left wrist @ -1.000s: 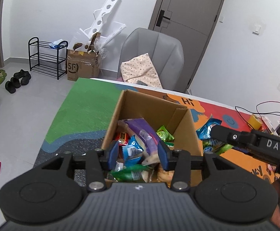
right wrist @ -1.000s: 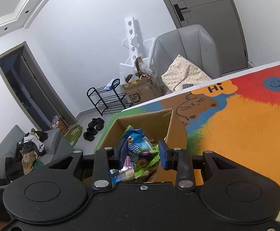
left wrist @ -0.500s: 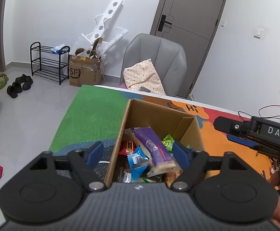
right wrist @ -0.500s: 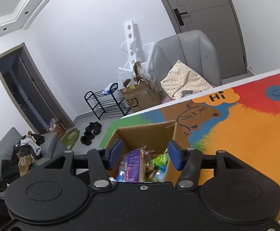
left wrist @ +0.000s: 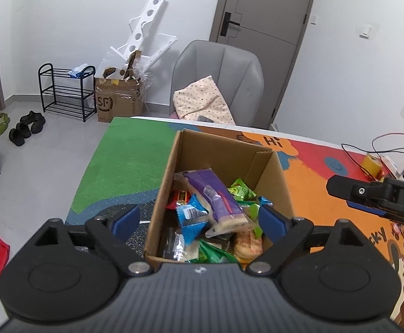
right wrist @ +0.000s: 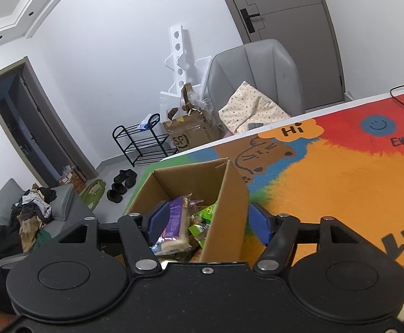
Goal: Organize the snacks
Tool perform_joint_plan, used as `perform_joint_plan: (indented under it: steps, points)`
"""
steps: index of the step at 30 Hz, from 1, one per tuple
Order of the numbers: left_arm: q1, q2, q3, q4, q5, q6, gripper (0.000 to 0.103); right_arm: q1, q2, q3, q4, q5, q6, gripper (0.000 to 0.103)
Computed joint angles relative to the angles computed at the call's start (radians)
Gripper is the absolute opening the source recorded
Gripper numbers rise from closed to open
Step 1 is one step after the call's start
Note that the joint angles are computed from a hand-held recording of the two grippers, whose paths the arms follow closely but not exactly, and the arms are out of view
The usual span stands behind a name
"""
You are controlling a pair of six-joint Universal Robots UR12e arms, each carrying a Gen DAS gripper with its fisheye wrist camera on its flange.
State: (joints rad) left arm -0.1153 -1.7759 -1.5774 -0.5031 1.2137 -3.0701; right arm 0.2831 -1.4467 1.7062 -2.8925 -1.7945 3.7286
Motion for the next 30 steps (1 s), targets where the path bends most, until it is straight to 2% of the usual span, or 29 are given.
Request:
perform_joint_plan:
  steps: [9,17,30]
  points:
    - [-0.001,0.029,-0.025,-0.017,-0.023,0.036,0.096,0.019,-0.042,0.039,0.008,-0.057,-0.005,0.080]
    - [0.000,0.065,-0.051,-0.021,-0.048,0.085,0.103,0.046,-0.079,0.075,-0.014,-0.143,-0.007,0.103]
    - [0.016,0.125,-0.095,-0.038,-0.124,0.147,0.103,0.094,-0.143,0.140,0.010,-0.268,0.063,0.103]
